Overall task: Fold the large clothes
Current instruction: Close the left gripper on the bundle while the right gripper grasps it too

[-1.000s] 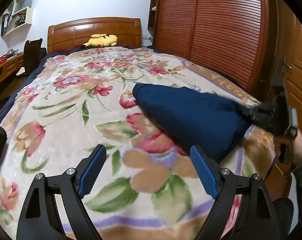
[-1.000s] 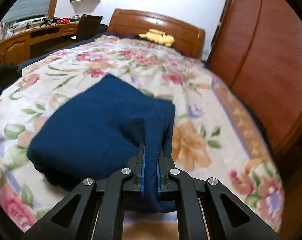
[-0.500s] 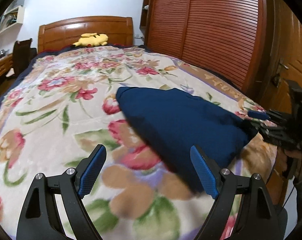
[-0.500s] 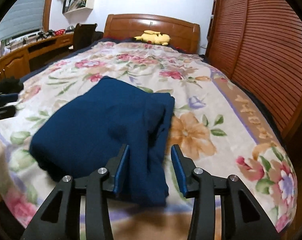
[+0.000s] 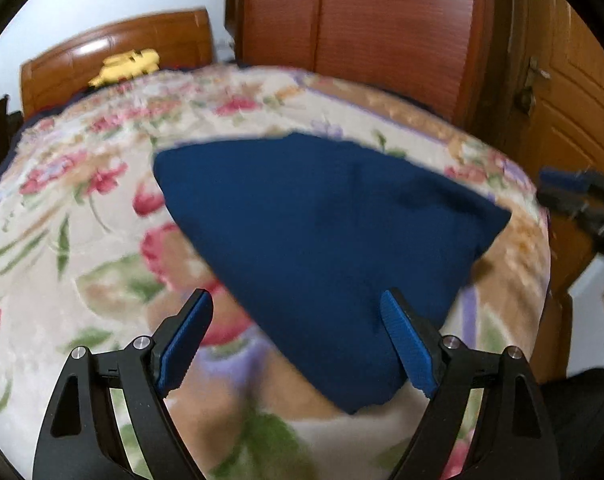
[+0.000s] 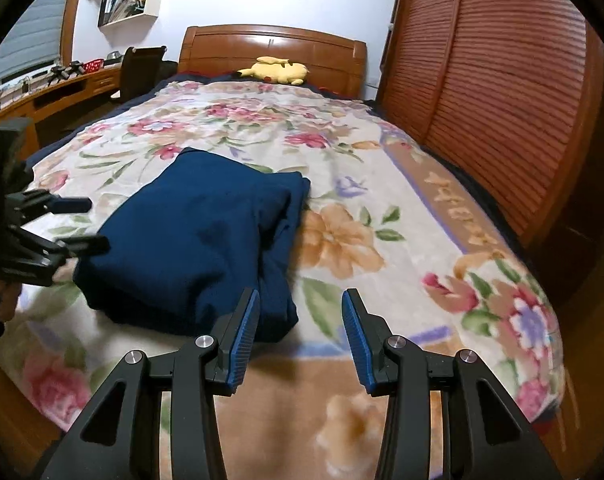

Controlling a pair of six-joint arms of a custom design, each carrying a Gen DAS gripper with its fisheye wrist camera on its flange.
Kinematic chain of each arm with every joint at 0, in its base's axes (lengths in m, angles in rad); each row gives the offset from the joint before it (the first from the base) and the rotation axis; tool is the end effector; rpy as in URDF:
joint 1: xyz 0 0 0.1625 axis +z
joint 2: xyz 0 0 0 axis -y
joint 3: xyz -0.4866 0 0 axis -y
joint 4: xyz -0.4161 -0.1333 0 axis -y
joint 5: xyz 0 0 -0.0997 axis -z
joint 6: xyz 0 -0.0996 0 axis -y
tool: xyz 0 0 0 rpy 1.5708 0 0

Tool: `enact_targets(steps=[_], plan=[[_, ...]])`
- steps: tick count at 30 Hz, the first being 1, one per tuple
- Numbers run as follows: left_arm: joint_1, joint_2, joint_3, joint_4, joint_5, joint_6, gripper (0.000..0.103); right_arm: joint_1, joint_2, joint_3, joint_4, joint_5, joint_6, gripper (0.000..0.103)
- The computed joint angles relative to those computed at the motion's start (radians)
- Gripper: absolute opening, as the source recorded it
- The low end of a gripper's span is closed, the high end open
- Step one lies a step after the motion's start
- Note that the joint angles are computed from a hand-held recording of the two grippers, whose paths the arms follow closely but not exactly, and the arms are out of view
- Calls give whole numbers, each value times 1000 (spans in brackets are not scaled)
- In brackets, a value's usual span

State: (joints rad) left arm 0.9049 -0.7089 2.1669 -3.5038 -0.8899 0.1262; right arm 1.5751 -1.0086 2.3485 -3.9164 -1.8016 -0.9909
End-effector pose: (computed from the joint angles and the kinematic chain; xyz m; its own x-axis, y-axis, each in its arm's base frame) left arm -0.1796 -0.5459 0.0426 -0.7134 0.3396 -0.6129 0.6443 0.6618 -0.3832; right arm 0.1126 -0.4894 0.2014 -0.5319 -0.3444 0.7736 -0.8163 0.4515 -0.3603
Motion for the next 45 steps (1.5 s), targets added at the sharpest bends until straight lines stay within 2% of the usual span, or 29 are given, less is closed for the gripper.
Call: enact_targets(steps=[4, 8, 12, 16, 22, 25, 28, 31, 36, 39, 41, 42, 43, 44, 45], plan=[[17, 17, -9, 13, -18, 1, 86, 4, -19, 33, -21, 15, 26, 45], [21, 8, 0, -17, -50, 6, 87, -29, -4, 34, -13, 32, 16, 45], [19, -5, 27, -115, -54, 60, 87, -86, 7, 16, 48, 82, 31, 45], [36, -19, 0, -129, -27, 92, 87, -125, 29, -18, 107, 128, 31, 45], [98, -13, -125, -77, 4, 124, 87, -154, 48, -58, 152, 223, 72, 45], [143, 14, -227, -34, 14, 159, 87, -152, 59, -77, 164, 224, 94, 45], [186, 35, -314, 21, -2, 143, 87, -155, 77, -90, 163, 234, 101, 47], [224, 71, -414, 95, 8, 126, 87, -154, 95, -101, 156, 227, 114, 53], [253, 111, -503, 161, 23, 129, 87, -155, 104, -108, 155, 236, 130, 57], [266, 123, -537, 208, 9, 113, 87, -151, 102, -110, 168, 232, 139, 57], [272, 123, -547, 233, -13, 99, 81, -151, 103, -115, 177, 238, 142, 56], [279, 117, -549, 256, -49, 84, 68, -149, 104, -120, 190, 235, 142, 53], [285, 110, -552, 288, -87, 57, 51, -151, 100, -121, 209, 245, 139, 39], [284, 111, -557, 297, -86, 40, 44, -155, 89, -122, 249, 271, 133, 30], [277, 115, -562, 303, -65, 32, 31, -158, 80, -122, 282, 291, 128, 22]])
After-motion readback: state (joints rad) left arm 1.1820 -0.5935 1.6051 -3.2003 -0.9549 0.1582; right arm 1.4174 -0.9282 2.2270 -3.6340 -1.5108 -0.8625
